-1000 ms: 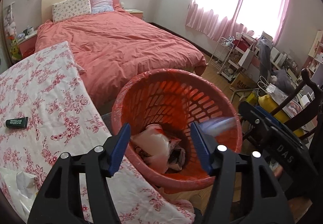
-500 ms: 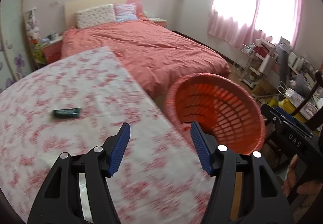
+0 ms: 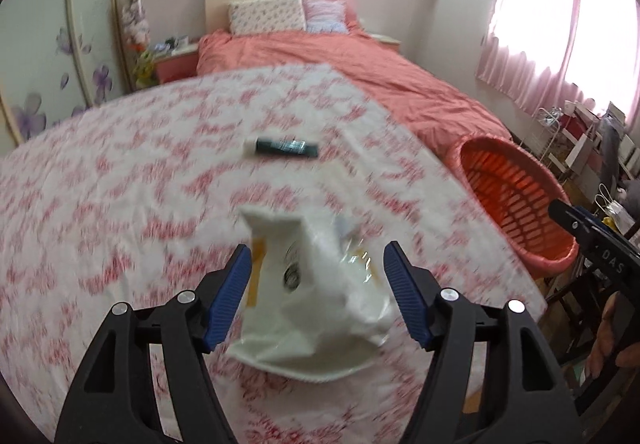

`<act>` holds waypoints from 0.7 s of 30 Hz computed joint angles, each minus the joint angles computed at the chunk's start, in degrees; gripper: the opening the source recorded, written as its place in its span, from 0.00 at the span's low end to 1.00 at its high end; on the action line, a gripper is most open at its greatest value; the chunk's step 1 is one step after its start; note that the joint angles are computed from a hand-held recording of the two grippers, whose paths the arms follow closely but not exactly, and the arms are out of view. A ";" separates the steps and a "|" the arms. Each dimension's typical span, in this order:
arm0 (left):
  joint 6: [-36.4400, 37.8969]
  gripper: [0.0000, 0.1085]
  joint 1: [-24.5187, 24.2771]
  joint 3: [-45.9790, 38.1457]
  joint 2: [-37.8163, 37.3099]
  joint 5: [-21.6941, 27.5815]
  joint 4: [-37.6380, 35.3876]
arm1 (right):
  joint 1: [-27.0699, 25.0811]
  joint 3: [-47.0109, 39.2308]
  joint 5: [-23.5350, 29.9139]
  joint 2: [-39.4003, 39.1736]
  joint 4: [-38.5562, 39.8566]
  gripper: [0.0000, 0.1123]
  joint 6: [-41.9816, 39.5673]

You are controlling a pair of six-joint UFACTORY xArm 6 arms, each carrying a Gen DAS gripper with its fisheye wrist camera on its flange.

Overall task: Collect trash
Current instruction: 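Reach the left tool to the white plastic wrapper and grasp it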

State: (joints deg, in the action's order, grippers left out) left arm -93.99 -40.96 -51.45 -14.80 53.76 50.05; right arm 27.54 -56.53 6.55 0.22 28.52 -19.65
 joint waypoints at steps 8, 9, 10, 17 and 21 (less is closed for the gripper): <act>0.13 0.63 1.85 2.29 1.02 -2.88 -3.96 | 1.96 1.66 0.73 -1.45 -5.30 0.52 4.02; 0.19 0.63 2.06 2.36 1.26 -3.27 -4.48 | 2.13 1.67 0.68 -1.41 -5.70 0.52 4.44; 0.34 0.61 2.29 2.40 1.51 -3.50 -5.09 | 2.28 1.56 0.80 -1.39 -5.96 0.52 4.67; 0.61 0.42 2.68 2.11 1.70 -3.12 -3.97 | 3.30 0.76 1.34 -0.96 -5.79 0.52 3.99; 1.11 0.27 2.78 1.80 2.05 -2.27 -3.19 | 3.89 0.18 1.69 -0.48 -5.36 0.52 3.47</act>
